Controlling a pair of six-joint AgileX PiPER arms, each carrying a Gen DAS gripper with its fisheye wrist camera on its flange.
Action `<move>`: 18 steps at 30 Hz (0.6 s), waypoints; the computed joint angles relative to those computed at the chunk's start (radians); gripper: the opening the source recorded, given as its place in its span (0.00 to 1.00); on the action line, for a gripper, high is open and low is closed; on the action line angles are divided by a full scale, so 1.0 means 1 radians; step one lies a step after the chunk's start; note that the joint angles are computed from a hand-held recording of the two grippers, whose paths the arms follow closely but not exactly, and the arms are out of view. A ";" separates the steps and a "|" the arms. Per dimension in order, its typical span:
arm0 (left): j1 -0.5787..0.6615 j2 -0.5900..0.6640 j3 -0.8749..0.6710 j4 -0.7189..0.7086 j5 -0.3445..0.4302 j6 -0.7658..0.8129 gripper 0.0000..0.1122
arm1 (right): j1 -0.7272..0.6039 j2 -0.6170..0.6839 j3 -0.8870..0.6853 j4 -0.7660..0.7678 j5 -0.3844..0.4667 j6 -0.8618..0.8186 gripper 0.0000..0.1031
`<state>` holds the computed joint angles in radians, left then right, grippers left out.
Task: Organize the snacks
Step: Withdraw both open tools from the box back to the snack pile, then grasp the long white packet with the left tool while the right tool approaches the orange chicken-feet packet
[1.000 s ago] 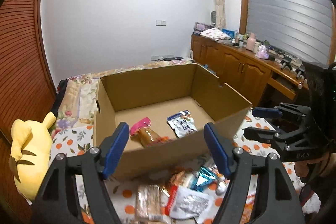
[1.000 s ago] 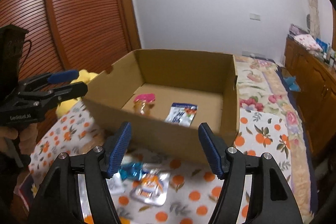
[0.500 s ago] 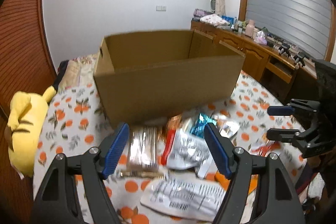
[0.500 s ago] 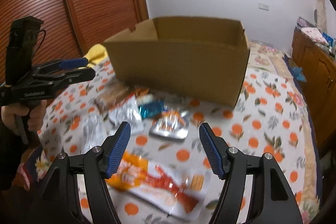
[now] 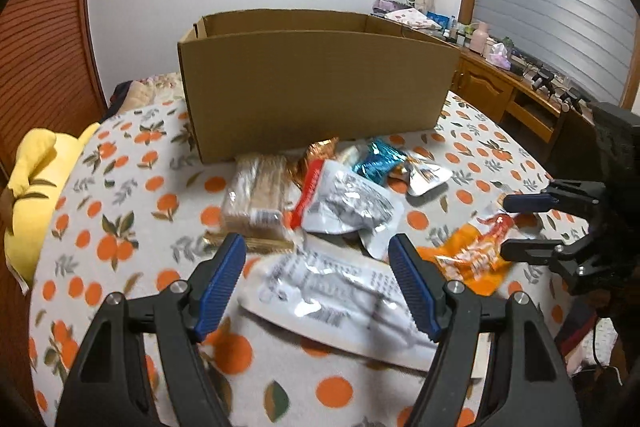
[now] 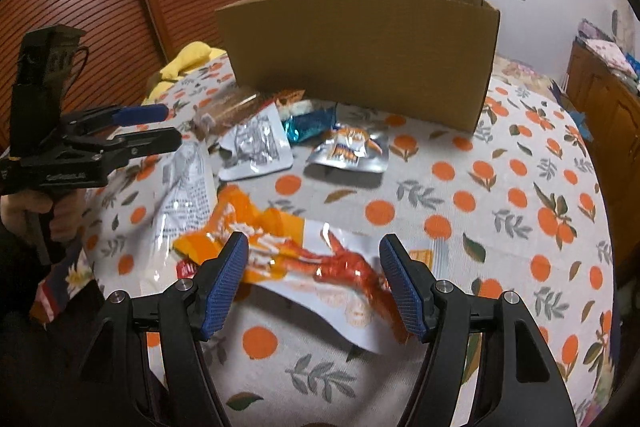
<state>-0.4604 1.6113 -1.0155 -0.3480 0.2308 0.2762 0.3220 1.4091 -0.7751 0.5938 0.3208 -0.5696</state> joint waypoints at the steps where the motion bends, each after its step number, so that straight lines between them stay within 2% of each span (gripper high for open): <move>1: -0.003 -0.006 0.011 -0.001 -0.002 -0.007 0.67 | -0.007 0.005 0.001 0.020 0.012 -0.023 0.71; 3: -0.011 -0.017 0.030 0.036 -0.007 -0.055 0.67 | -0.007 -0.001 0.016 0.007 0.010 -0.014 0.73; 7: -0.019 -0.043 0.065 0.014 -0.006 -0.043 0.67 | -0.007 -0.026 0.035 -0.001 0.030 -0.004 0.73; 10: -0.025 -0.061 0.084 0.052 -0.008 -0.083 0.67 | 0.021 -0.044 0.046 -0.105 0.030 0.090 0.73; 14: -0.023 -0.074 0.098 0.018 -0.002 -0.064 0.67 | 0.044 -0.051 0.044 -0.204 0.044 0.184 0.73; 18: -0.033 -0.072 0.100 0.044 -0.007 -0.104 0.67 | 0.076 -0.056 0.043 -0.381 0.018 0.357 0.73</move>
<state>-0.4939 1.5397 -0.9154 -0.3045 0.2239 0.1720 0.3977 1.3536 -0.7317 0.2131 0.3388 -0.2122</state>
